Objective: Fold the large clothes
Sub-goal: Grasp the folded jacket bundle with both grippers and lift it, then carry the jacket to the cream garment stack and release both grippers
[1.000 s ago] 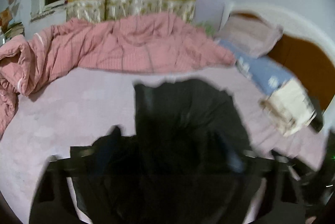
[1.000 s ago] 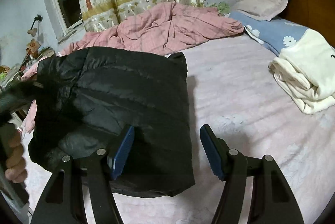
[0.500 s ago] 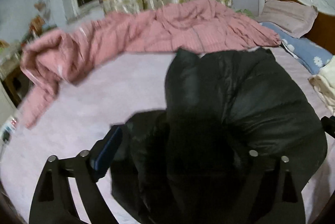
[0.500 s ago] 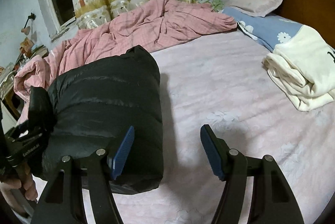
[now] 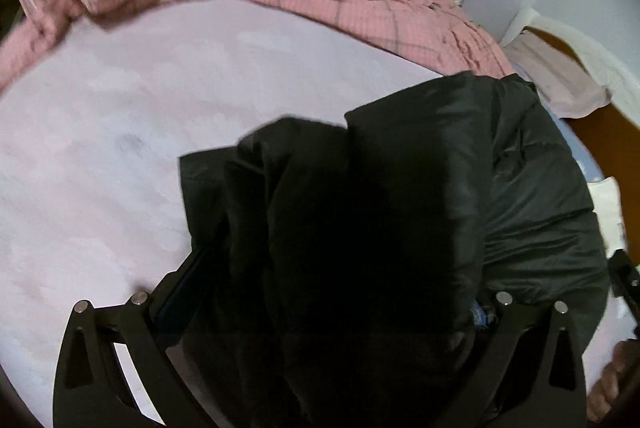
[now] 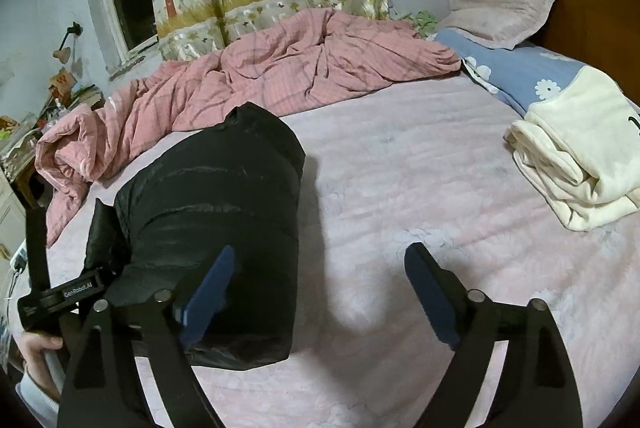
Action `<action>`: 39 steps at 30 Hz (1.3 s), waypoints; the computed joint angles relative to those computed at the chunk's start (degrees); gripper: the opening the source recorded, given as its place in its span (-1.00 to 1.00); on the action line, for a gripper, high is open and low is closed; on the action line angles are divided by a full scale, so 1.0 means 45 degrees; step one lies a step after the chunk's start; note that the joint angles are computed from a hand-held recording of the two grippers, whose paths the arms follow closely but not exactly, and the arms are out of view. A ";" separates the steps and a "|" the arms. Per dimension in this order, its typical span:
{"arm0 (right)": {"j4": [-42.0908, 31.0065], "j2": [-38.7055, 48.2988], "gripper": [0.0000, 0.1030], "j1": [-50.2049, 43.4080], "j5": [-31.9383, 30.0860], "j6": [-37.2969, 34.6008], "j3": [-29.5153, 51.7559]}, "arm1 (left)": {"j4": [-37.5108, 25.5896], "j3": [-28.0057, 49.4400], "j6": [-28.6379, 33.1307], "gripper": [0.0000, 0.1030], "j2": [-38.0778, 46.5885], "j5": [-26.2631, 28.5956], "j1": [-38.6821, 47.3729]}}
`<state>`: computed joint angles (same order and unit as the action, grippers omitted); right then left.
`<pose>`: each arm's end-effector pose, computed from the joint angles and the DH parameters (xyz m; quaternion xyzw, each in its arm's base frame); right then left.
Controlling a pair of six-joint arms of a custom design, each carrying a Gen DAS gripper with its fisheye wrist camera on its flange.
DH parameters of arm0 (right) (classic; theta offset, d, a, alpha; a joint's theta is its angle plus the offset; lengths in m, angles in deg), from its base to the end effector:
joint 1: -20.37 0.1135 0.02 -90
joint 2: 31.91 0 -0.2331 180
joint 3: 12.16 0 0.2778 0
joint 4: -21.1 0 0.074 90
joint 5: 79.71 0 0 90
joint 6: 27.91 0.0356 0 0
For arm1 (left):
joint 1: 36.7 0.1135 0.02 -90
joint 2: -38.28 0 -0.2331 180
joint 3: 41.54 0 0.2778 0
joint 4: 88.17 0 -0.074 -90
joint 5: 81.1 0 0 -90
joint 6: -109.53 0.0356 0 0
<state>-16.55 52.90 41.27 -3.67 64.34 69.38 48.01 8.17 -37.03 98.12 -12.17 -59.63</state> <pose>0.3316 0.1358 0.2587 -0.1961 0.8828 0.1910 0.3817 0.2255 -0.0815 0.1795 -0.3246 0.8786 -0.0608 0.3451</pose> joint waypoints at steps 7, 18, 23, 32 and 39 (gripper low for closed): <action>-0.1853 0.3582 0.97 -0.0808 -0.2952 0.1649 0.2648 | 0.1973 -0.1760 0.0868 1.00 -0.1579 0.2438 0.0816; -0.0122 0.4083 -0.24 -0.0742 -0.5677 0.3104 0.1999 | 0.2392 -0.1778 0.1460 0.20 -0.2177 0.2719 0.0461; 0.0550 0.2289 -0.55 -0.0010 -0.3696 0.1670 0.0821 | 0.1545 -0.0648 0.2051 -0.32 -0.2066 0.0004 -0.1217; 0.1266 -0.1151 -0.60 -0.1179 -0.3704 0.0281 -0.0250 | 0.1371 0.3133 0.4327 -0.37 -0.0137 -0.2857 -0.3487; 0.1880 -0.0453 -0.60 -0.4023 -0.3946 0.0307 0.1911 | 0.3286 0.9543 0.6939 -0.38 0.5866 -0.2554 -0.3792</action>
<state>-8.09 50.86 23.16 -21.42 65.72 77.98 62.80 51.11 -5.80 124.51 -23.66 -76.69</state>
